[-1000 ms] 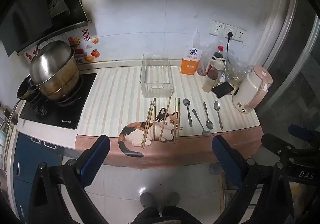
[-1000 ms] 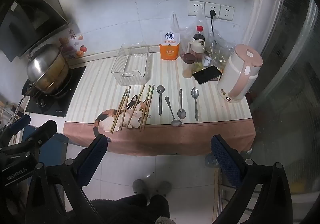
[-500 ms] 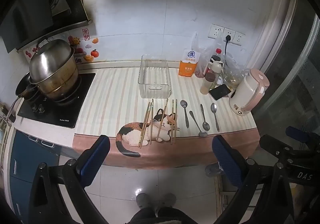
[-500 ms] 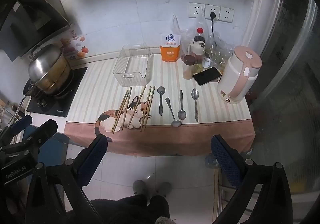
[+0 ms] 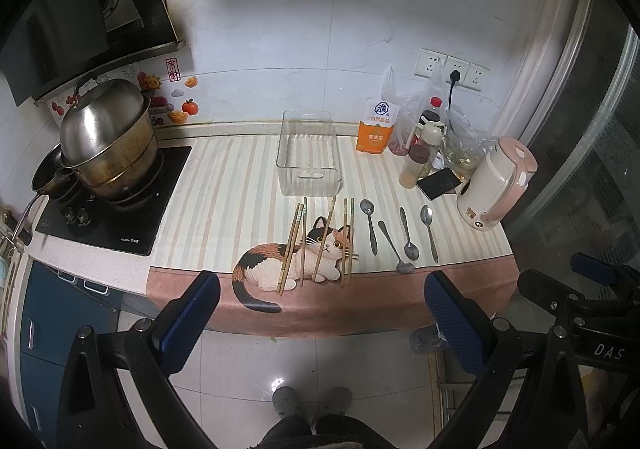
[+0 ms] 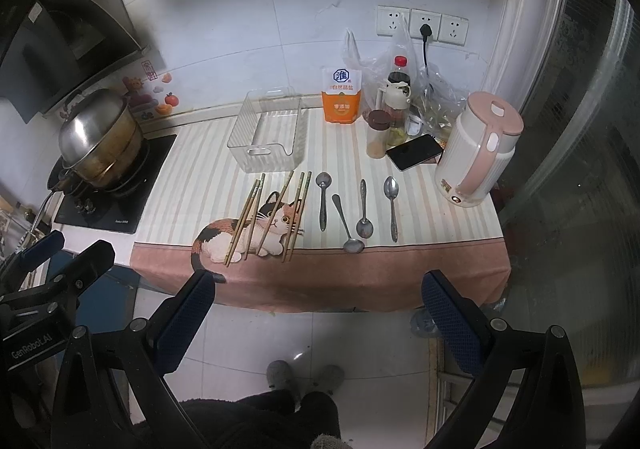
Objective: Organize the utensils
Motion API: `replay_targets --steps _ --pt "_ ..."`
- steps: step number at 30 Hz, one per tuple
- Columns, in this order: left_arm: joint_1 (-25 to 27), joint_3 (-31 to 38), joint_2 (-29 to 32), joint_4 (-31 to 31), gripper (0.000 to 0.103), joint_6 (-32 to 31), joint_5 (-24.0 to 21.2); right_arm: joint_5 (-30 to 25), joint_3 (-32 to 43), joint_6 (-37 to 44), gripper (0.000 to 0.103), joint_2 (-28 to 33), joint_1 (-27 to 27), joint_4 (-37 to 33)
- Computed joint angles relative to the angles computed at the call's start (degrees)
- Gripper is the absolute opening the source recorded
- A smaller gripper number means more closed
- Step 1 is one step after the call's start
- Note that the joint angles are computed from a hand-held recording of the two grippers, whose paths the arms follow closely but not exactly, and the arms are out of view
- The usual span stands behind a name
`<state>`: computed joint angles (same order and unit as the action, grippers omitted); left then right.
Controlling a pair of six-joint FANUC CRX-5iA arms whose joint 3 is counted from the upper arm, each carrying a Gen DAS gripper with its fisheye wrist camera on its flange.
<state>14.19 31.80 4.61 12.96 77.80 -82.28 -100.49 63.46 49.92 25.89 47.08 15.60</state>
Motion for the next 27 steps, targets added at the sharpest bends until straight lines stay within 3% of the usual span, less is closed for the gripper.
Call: replay_targets --steps 8,11,27 --pt "-1.22 3.16 1.59 -0.85 0.103 1.26 -1.39 0.81 -1.58 -0.25 0.103 -0.96 0.17 -0.05" --pt "1.07 -2.65 -0.94 1.02 0.103 -0.86 1.65 1.17 -2.34 -0.62 0.103 -1.53 0.42 -0.04" --pt "2.45 -3.79 -3.12 2.31 0.103 -1.78 0.34 1.91 -3.83 -1.37 0.103 -2.33 1.02 -0.29"
